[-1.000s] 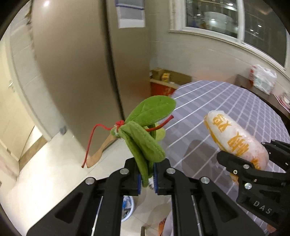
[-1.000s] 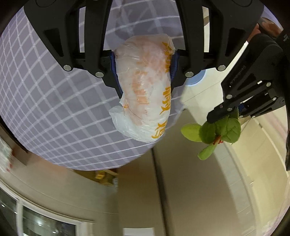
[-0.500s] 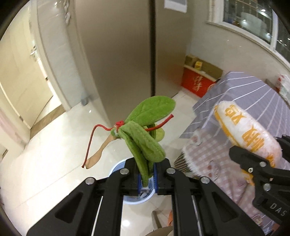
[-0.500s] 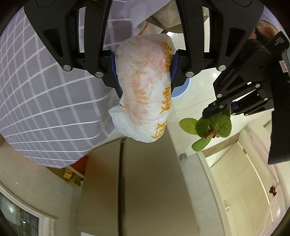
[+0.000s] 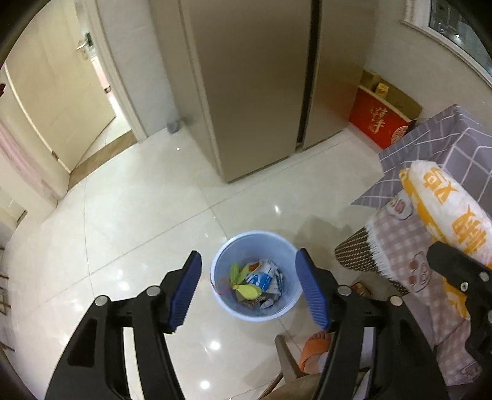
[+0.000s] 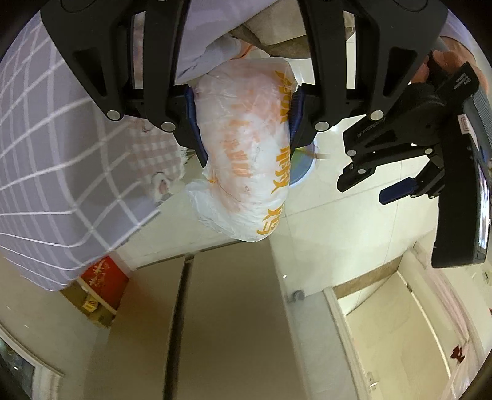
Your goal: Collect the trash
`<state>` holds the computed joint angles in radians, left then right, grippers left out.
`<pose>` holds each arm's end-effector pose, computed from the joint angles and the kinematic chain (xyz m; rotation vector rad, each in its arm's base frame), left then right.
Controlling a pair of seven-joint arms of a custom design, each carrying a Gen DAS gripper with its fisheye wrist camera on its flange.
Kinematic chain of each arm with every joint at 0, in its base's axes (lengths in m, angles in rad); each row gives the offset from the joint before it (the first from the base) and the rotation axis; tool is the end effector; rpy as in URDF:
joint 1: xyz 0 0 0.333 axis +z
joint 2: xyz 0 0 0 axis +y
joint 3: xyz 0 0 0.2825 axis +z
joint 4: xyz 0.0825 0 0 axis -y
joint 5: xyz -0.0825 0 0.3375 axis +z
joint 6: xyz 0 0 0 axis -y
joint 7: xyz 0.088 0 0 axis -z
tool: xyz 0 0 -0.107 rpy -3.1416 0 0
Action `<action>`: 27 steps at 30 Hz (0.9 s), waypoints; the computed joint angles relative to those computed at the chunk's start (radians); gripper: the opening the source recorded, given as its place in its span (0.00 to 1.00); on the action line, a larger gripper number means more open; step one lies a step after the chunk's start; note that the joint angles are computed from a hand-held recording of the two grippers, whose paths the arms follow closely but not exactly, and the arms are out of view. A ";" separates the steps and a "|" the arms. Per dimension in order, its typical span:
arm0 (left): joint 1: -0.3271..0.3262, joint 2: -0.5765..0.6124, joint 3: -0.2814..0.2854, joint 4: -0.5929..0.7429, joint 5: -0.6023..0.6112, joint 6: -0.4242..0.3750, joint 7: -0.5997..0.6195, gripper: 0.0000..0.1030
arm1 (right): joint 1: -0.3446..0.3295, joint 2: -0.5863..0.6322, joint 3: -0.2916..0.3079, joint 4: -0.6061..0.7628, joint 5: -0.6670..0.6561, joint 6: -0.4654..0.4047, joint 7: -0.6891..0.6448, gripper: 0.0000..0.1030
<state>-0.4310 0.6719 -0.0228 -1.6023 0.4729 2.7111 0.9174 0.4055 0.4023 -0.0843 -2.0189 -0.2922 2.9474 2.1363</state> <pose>0.5997 -0.3074 0.2850 -1.7516 2.0999 -0.4943 0.5612 0.2101 0.3114 -1.9299 1.8483 -0.4452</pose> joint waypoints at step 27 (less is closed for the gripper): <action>0.000 -0.243 0.027 -0.364 0.156 0.098 -0.237 0.69 | 0.233 -0.087 -0.186 -0.161 -0.077 0.176 0.071 0.75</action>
